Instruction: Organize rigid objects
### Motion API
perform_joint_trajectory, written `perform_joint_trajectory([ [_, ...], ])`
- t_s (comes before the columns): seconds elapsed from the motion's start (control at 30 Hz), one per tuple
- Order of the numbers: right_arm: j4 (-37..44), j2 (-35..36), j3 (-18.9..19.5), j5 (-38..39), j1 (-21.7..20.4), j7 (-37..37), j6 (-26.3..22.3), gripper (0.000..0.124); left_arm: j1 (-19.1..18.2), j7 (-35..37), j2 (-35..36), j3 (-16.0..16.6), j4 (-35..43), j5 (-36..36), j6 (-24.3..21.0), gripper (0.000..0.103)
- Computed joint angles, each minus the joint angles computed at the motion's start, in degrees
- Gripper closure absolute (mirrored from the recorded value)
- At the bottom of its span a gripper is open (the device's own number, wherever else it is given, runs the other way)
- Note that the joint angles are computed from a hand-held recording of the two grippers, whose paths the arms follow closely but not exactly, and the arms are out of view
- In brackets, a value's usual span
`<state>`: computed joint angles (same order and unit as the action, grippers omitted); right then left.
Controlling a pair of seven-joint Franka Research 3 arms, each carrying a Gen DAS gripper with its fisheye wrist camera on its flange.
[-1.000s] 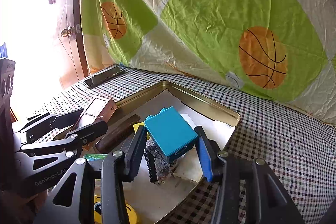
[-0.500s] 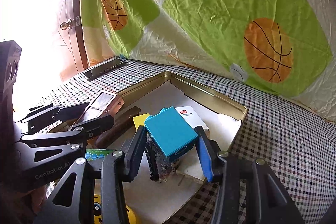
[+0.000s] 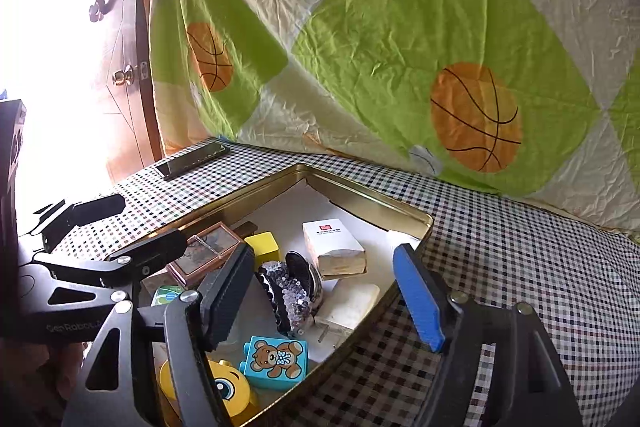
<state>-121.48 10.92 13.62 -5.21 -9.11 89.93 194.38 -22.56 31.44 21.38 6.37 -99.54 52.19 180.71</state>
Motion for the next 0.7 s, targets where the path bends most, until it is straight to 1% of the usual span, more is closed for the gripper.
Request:
perform_joint_trajectory([
  [0.07, -1.6, -1.1, -1.6, 0.7, 1.6, -0.8, 1.6, 0.049, -4.3, -6.2, -0.9, 5.4, -0.8, 4.3, 1.0, 0.001],
  [0.1, -2.2, -1.5, -2.7, 1.0, 2.7, -1.3, 2.2, 0.049, -5.4, -8.4, -1.3, 6.6, -0.9, 6.4, 0.7, 0.001],
  [0.17, -3.3, -2.3, -4.6, 1.3, 4.7, -2.1, 3.1, 0.049, -4.6, -9.6, -2.1, 5.4, -1.3, 8.0, -0.5, 0.001],
  [0.3, -4.8, -3.1, -6.2, -0.3, 6.2, -1.2, 4.1, 0.049, -2.4, -11.4, -2.8, 2.6, -1.8, 10.4, -1.5, 0.001],
  [0.37, -5.3, -3.3, -6.1, -2.6, 5.7, 0.7, 4.7, 0.049, -2.0, -13.7, -3.0, 2.3, -1.7, 12.9, -2.0, 0.001],
  [0.4, -5.6, -3.5, -6.1, -3.7, 5.6, 1.6, 4.8, 0.049, -2.4, -15.9, -3.2, 2.7, -1.5, 15.4, -2.0, 0.001],
  [0.57, -6.7, -4.1, -7.2, -7.6, 5.7, 5.0, 5.6, 0.049, -2.5, -23.4, -3.5, 2.4, -0.6, 25.0, -3.2, 0.001],
  [0.7, -7.4, -4.7, -8.0, -10.6, 5.4, 8.1, 6.4, 0.049, -1.1, -26.4, -4.1, 0.3, -0.5, 28.9, -3.6, 0.001],
])
